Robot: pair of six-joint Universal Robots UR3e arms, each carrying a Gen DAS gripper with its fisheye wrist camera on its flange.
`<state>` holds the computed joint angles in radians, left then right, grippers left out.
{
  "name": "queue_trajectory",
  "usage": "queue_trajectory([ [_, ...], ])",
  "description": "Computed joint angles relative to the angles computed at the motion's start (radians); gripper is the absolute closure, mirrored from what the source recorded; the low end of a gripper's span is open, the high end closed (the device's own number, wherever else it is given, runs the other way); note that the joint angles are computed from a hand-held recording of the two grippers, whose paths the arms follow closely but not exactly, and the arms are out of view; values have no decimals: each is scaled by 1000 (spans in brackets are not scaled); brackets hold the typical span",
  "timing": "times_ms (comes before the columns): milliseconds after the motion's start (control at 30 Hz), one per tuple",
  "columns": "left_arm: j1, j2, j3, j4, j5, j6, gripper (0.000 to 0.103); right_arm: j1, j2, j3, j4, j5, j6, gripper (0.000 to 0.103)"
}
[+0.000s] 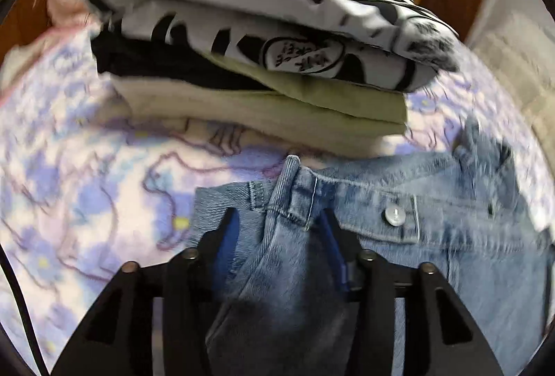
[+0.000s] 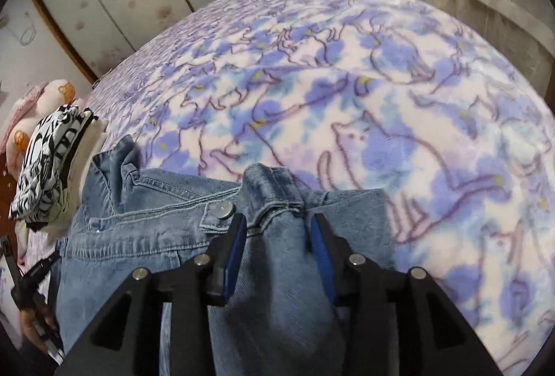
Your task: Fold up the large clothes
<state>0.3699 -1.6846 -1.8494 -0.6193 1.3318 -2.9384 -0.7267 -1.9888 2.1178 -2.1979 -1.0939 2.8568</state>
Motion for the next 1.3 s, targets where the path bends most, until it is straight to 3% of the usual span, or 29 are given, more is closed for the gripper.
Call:
queue_trajectory([
  [167, -4, 176, -86, -73, -69, 116, 53, 4, -189, -18, 212, 49, -124, 64],
  [300, 20, 409, -156, -326, -238, 243, 53, 109, -327, -30, 386, 60, -192, 64],
  [367, 24, 527, -168, -537, -332, 348, 53, 199, -371, -23, 423, 52, -184, 64],
  [467, -38, 611, -190, -703, -352, 433, 53, 364, -350, 11, 376, 22, -123, 64],
  [500, -67, 613, -208, -690, -340, 430, 53, 425, -323, 28, 327, 0, -93, 64],
  [600, -204, 540, -294, -445, -237, 325, 53, 599, -182, 83, 91, -129, 24, 64],
  [700, -252, 434, -311, -229, -216, 237, 53, 649, -44, 118, -96, -189, 88, 65],
  [867, -285, 223, -224, -38, -194, 141, 53, 712, 163, 51, -322, -250, 202, 66],
  [1067, -334, 24, -59, 45, -143, 66, 56, 758, 415, -125, -444, -356, 293, 66],
  [1100, -328, 3, -38, 45, -139, 54, 57, 739, 430, -135, -444, -339, 294, 70],
  [1200, -298, -34, 14, 15, -122, 24, 62, 662, 419, -126, -415, -282, 265, 99],
  [1300, -211, -49, 50, -73, -206, 72, 78, 582, 362, -83, -388, -268, 194, 103],
])
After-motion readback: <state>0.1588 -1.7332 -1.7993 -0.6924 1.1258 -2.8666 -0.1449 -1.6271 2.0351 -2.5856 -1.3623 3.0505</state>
